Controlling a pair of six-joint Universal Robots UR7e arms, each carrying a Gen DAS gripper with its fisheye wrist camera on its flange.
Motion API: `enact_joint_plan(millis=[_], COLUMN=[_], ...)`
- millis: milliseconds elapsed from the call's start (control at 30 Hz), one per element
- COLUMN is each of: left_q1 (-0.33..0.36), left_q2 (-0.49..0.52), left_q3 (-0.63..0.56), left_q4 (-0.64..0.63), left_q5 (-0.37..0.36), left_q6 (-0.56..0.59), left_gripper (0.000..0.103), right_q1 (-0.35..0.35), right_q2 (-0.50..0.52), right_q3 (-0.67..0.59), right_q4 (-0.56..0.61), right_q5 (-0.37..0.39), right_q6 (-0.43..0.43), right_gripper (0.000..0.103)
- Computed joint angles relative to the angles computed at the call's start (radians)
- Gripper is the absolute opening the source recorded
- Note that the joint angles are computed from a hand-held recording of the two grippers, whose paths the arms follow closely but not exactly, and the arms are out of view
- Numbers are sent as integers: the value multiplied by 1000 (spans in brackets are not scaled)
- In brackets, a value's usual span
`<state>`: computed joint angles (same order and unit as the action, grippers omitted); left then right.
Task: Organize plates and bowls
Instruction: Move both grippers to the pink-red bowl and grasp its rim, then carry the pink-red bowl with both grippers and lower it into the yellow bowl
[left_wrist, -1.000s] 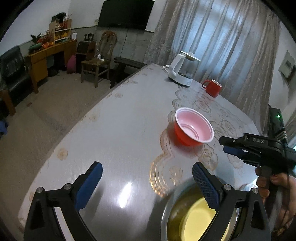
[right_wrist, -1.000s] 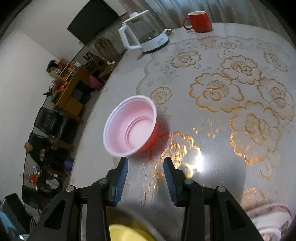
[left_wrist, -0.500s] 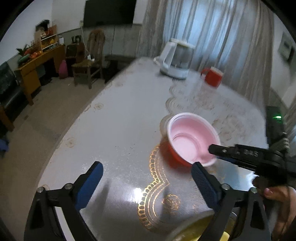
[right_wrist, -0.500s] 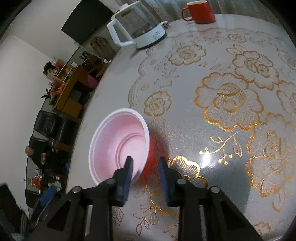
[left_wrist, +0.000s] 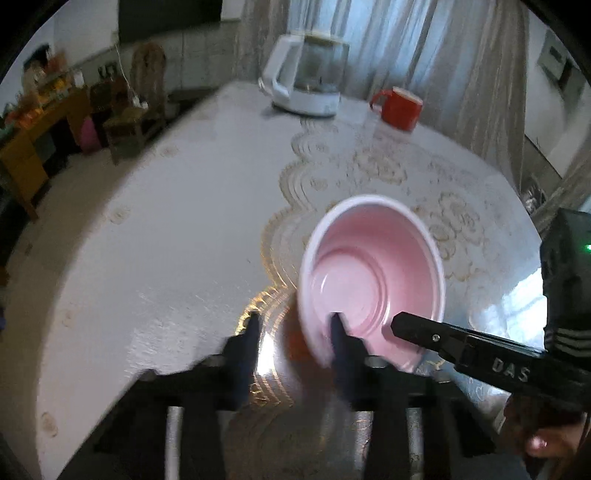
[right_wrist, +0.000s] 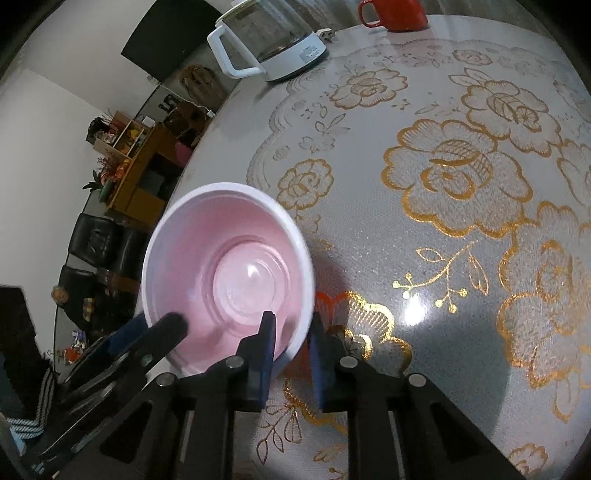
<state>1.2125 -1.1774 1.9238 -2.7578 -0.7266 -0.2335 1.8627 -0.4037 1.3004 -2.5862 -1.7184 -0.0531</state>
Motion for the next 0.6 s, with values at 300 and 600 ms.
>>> enact_joint_plan(millis=[300,600], left_q1=[-15,-85], left_q2=[12,-56], left_q3=[26,147], left_q4=[-32,-160], left_q5=[35,58], left_q6=[48,79], left_gripper=[8,8], right_q1=[2,17], right_q2=[-27,-99], right_q3=[51,166], right_q4=[-45,-143], right_q5=[-7,11], right_q6=[-12,-22], right_gripper=[11,11])
